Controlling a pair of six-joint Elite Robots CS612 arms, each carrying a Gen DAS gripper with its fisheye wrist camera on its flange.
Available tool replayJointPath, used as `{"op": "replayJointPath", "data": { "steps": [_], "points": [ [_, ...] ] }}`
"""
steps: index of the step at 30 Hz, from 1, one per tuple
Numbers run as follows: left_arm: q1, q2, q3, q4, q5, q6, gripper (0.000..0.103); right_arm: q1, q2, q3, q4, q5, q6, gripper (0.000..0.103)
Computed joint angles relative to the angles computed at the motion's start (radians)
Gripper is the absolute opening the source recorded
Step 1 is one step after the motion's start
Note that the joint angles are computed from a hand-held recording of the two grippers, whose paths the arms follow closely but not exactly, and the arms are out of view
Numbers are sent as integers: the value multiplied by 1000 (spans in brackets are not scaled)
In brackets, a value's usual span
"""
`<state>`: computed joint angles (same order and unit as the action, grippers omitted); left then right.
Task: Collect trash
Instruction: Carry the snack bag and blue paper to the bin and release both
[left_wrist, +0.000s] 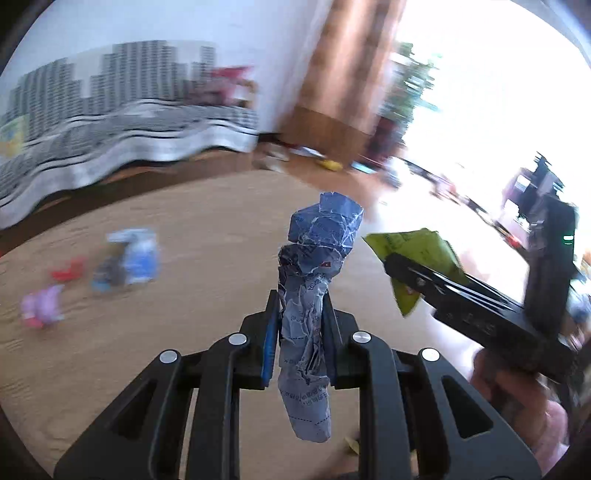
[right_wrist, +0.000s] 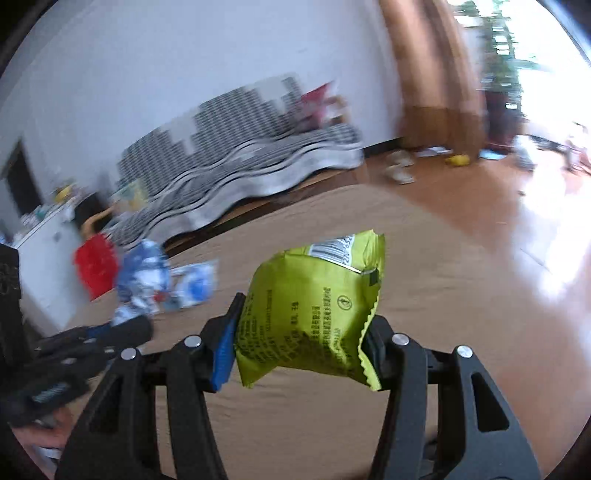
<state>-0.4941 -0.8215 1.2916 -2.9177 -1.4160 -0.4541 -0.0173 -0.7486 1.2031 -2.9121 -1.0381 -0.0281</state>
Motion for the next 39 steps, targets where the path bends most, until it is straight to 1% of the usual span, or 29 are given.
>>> {"op": "replayJointPath", "data": {
  "steps": [1, 3, 4, 6, 7, 8, 9, 10, 11, 12, 13, 14, 16, 17, 19, 23, 24, 28, 29, 30, 31, 32, 33, 34, 35, 36, 37, 38, 39],
  "points": [
    [-9, 13, -25, 18, -34, 13, 20, -21, -10, 22, -11, -12, 14, 54],
    [-32, 45, -86, 83, -103, 43, 20, -69, -31, 68, -3, -26, 17, 54],
    [-44, 68, -121, 127, -147, 49, 20, -87, -38, 87, 9, -28, 12, 54],
    [-62, 104, -172, 202, -192, 51, 20, -121, -49, 125, 55, -22, -1, 54],
    [-74, 130, -200, 248, -225, 46, 20, -137, -51, 142, 90, -17, -9, 54],
    [-77, 148, -216, 272, -272, 23, 20, -146, -53, 157, 118, -15, -16, 54],
    [-78, 170, -229, 290, -341, -15, 20, -160, -49, 172, 178, -19, -30, 54],
    [-82, 189, -236, 307, -390, -45, 20, -168, -45, 180, 221, -23, -38, 54],
    [-85, 200, -242, 333, -407, -47, 20, -175, -40, 186, 253, -17, -41, 54],
    [-91, 210, -253, 384, -412, -29, 20, -188, -32, 196, 299, -1, -37, 54],
    [-99, 221, -273, 450, -408, 3, 20, -192, -29, 206, 308, 0, -31, 54],
    [-106, 226, -286, 481, -386, 33, 20, -199, -21, 210, 324, 1, -19, 54],
    [-116, 233, -306, 507, -338, 79, 20, -208, -15, 217, 338, 12, 2, 54],
    [-119, 239, -317, 517, -322, 92, 20, -210, -9, 213, 346, 16, 6, 54],
    [-119, 247, -331, 534, -325, 92, 20, -213, -5, 212, 353, 6, -2, 54],
    [-121, 256, -348, 545, -321, 100, 20, -221, -1, 212, 378, 28, -3, 53],
    [-123, 257, -353, 548, -318, 109, 20, -217, 8, 194, 389, 30, 3, 53],
    [-119, 252, -347, 554, -328, 124, 21, -218, 9, 188, 399, 39, 11, 53],
    [-124, 243, -335, 550, -325, 119, 21, -221, 8, 191, 392, 52, 14, 54],
    [-125, 243, -337, 556, -322, 117, 35, -223, 11, 186, 389, 71, 20, 55],
    [-127, 245, -342, 564, -319, 112, 66, -225, 13, 186, 384, 82, 31, 60],
    [-130, 247, -344, 564, -302, 106, 85, -229, 13, 185, 387, 86, 39, 75],
    [-134, 244, -333, 548, -274, 97, 97, -231, 13, 183, 388, 84, 52, 82],
    [-139, 236, -315, 512, -246, 95, 97, -234, 12, 186, 373, 81, 65, 88],
    [-140, 235, -312, 501, -243, 107, 97, -234, 8, 191, 350, 61, 79, 88],
    [-142, 231, -305, 489, -236, 126, 97, -231, 5, 194, 329, 28, 92, 89],
    [-145, 226, -296, 475, -216, 141, 97, -227, 4, 189, 320, -7, 102, 94],
    [-150, 219, -284, 453, -177, 154, 97, -219, -2, 191, 304, -84, 113, 96],
    [-155, 211, -268, 420, -131, 161, 97, -216, -3, 190, 288, -131, 118, 96]
  ]
}}
